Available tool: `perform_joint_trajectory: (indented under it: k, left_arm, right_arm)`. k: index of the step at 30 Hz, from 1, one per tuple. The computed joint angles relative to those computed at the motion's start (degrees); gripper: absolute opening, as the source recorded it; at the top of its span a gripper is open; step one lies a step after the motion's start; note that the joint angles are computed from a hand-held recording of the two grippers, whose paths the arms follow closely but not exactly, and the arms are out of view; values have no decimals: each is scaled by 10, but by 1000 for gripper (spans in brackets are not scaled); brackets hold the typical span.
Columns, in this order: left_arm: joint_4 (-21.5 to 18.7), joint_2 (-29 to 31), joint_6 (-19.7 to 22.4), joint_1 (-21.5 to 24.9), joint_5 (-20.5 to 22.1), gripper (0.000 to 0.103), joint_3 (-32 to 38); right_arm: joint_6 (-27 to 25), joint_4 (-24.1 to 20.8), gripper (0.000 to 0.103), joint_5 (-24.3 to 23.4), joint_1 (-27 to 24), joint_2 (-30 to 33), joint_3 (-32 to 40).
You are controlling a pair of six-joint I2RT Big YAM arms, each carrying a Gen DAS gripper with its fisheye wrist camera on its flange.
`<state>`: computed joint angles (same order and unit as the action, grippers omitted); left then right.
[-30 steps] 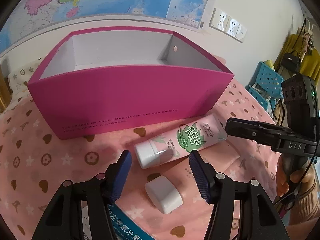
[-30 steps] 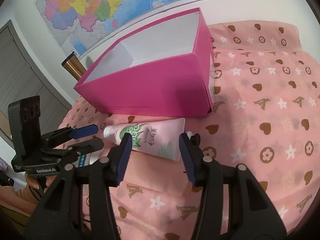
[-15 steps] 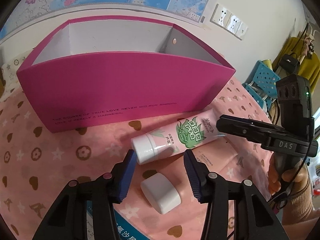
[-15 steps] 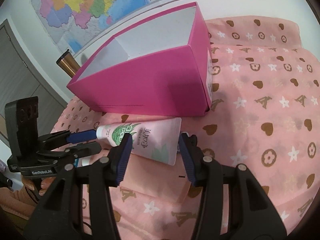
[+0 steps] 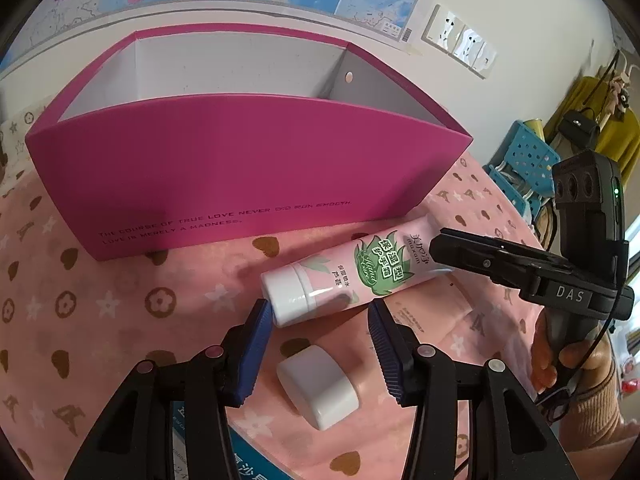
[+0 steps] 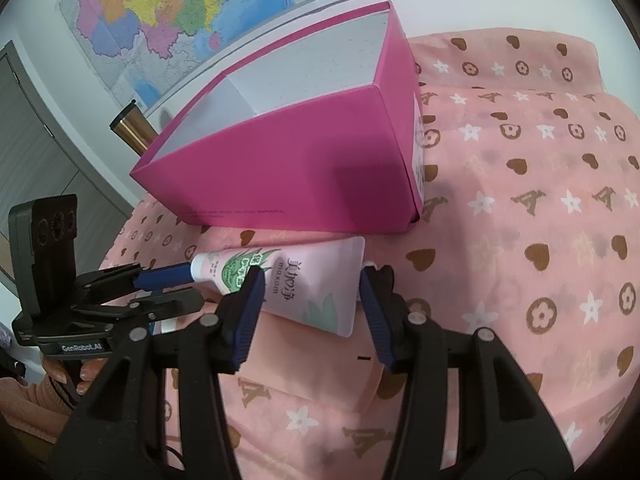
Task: Organize rigid objects
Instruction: 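Move the right gripper to the white-and-green aloe tube, then grasp the aloe tube's body with the right gripper and lift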
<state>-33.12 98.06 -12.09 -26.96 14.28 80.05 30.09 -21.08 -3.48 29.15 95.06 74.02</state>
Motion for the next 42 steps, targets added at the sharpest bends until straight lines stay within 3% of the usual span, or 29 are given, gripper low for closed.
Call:
perform_joint_trajectory:
  k: [42]
  left_arm:
    - [60,-63,25,-13,-33,50,-13]
  right_arm:
    - [-49,-19,56,67,18,-45,20]
